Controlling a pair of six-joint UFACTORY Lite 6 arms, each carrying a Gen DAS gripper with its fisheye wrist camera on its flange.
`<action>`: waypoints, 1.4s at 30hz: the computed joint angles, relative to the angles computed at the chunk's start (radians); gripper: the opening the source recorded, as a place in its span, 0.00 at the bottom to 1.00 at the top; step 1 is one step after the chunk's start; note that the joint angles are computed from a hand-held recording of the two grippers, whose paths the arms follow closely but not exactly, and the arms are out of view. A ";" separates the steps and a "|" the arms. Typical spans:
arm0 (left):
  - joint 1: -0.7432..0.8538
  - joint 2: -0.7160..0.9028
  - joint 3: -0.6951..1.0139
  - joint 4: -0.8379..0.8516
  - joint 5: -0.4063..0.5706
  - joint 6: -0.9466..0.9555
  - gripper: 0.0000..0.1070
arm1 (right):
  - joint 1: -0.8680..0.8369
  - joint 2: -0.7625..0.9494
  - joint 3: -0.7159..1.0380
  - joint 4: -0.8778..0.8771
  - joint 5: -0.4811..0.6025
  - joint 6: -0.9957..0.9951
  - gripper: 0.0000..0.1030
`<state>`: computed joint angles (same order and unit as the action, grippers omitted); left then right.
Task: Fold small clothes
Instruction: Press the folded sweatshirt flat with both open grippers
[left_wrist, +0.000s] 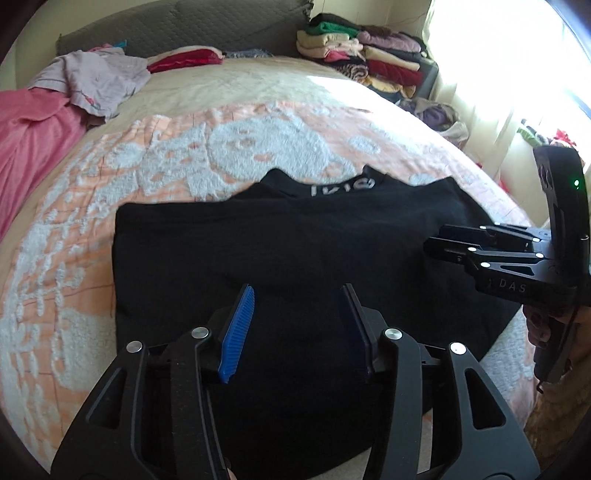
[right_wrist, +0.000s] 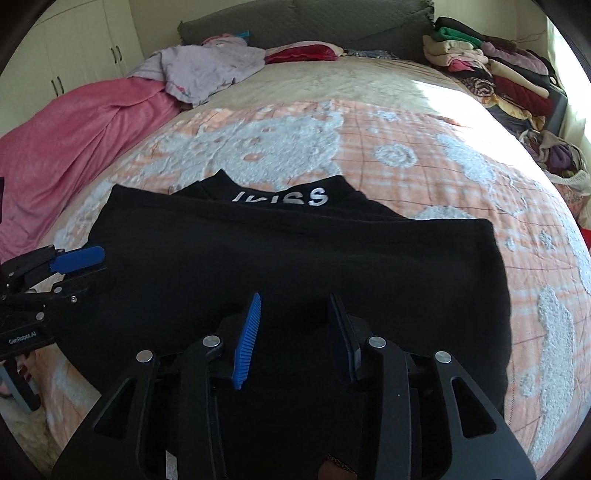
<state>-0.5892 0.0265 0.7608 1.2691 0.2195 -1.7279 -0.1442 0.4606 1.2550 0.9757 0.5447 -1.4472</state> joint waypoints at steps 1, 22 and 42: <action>0.013 0.022 0.003 0.011 0.002 -0.007 0.39 | 0.016 0.011 0.002 0.006 -0.044 -0.002 0.38; 0.100 -0.022 -0.058 0.023 -0.054 -0.051 0.50 | -0.217 0.114 0.097 0.137 0.003 -0.049 0.36; -0.207 -0.158 -0.179 -0.068 0.183 -0.157 0.63 | -0.396 -0.247 -0.353 0.178 0.059 -0.341 0.59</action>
